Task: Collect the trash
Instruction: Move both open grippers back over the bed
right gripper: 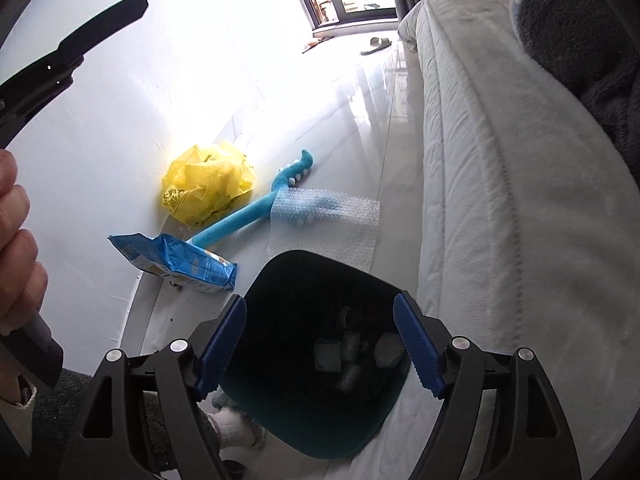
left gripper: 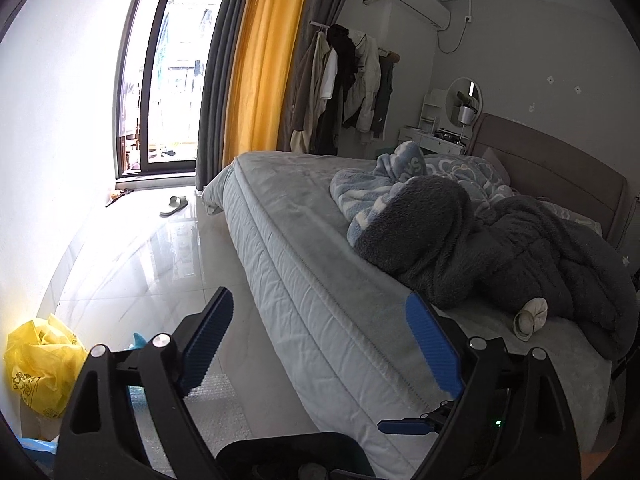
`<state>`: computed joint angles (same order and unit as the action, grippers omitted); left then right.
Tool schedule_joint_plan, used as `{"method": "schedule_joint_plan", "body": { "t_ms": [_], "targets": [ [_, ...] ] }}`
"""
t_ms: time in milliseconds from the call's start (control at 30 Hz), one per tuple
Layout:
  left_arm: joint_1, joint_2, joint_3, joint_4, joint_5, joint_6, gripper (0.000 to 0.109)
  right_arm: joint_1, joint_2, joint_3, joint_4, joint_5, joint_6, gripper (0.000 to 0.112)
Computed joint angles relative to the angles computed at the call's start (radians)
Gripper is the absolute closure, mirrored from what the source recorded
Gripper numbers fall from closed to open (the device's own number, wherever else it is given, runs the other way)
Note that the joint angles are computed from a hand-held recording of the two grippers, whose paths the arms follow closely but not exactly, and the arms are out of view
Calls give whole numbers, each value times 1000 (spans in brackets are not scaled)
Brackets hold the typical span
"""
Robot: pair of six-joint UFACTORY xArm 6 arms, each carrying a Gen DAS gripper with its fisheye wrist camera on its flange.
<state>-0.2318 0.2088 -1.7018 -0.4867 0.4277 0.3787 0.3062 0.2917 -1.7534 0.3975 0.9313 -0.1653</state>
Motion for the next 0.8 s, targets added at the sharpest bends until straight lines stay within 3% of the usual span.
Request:
{"method": "schedule_joint_plan", "body": {
  "t_ms": [367,800],
  "targets": [
    [-98,52,-48,16,-41,-47,16,-117,-190,229,-41,-185,-22,29],
    [-189,140,-151,-25,15,-82,15,-264,-349,406,-119,-282,2,27]
  ]
}}
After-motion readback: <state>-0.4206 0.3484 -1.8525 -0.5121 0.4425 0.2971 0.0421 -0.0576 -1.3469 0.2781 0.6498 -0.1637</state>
